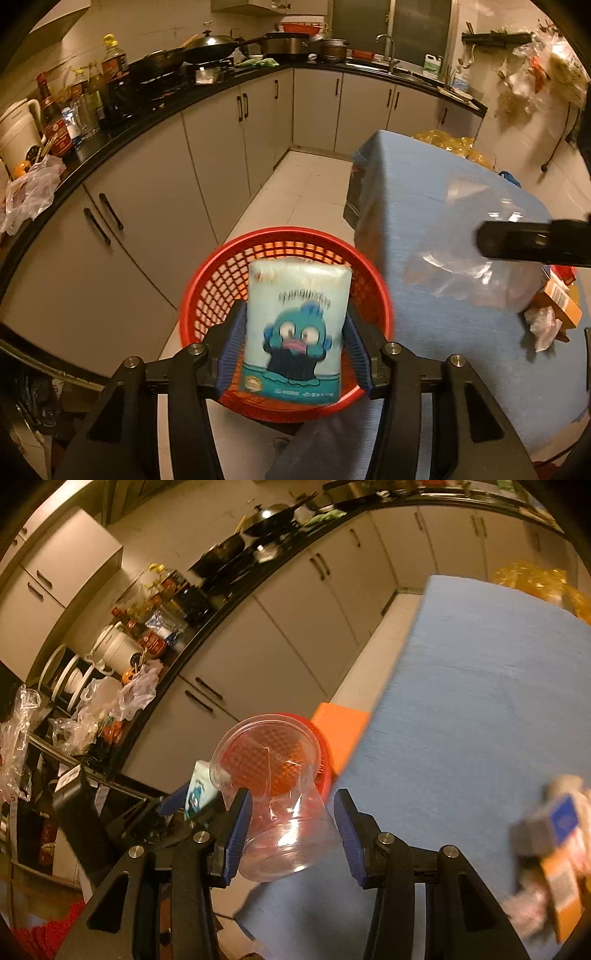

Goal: Collect trash
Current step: 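Carry the tissue pack and clear cup to the red basket and release both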

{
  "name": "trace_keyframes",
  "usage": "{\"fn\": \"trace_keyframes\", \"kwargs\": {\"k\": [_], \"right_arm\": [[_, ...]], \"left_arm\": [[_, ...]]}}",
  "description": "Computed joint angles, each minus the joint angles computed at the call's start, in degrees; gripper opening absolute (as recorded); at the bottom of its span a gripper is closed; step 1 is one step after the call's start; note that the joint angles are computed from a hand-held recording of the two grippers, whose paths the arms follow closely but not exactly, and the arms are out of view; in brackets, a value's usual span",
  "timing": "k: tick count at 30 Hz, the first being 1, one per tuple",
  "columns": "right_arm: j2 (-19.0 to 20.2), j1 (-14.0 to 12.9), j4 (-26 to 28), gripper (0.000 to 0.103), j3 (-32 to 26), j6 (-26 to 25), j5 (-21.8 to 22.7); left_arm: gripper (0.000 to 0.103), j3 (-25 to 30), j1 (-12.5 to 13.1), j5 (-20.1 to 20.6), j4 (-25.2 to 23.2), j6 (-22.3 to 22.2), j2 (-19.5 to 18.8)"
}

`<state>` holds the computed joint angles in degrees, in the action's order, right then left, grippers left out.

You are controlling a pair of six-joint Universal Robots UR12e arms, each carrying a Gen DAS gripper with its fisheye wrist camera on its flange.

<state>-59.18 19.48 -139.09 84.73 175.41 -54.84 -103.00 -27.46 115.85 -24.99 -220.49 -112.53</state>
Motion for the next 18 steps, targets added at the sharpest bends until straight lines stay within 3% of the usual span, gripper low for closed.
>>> {"fn": "trace_keyframes", "kwargs": {"k": [3,6,11,18], "right_arm": [[1.8,1.4,0.0,0.052,-2.2,1.5,-1.0],[2.7,2.0,-1.6,0.069,-3.2,3.1,-0.9],[1.5,1.8,-4.9,0.070,-1.6,4.6,-1.6],[-3.8,-1.2,-8.4,0.070,6.7,4.2,-4.3]], "left_arm": [[0.078,-1.3,0.3,0.3,1.7,-0.5,0.8],[0.084,-1.7,0.2,1.9,2.1,-0.3,1.1],[0.084,-1.9,-0.3,2.3,3.6,0.4,1.4],[0.084,0.8,-2.1,-1.4,4.9,3.9,-0.8]]}}
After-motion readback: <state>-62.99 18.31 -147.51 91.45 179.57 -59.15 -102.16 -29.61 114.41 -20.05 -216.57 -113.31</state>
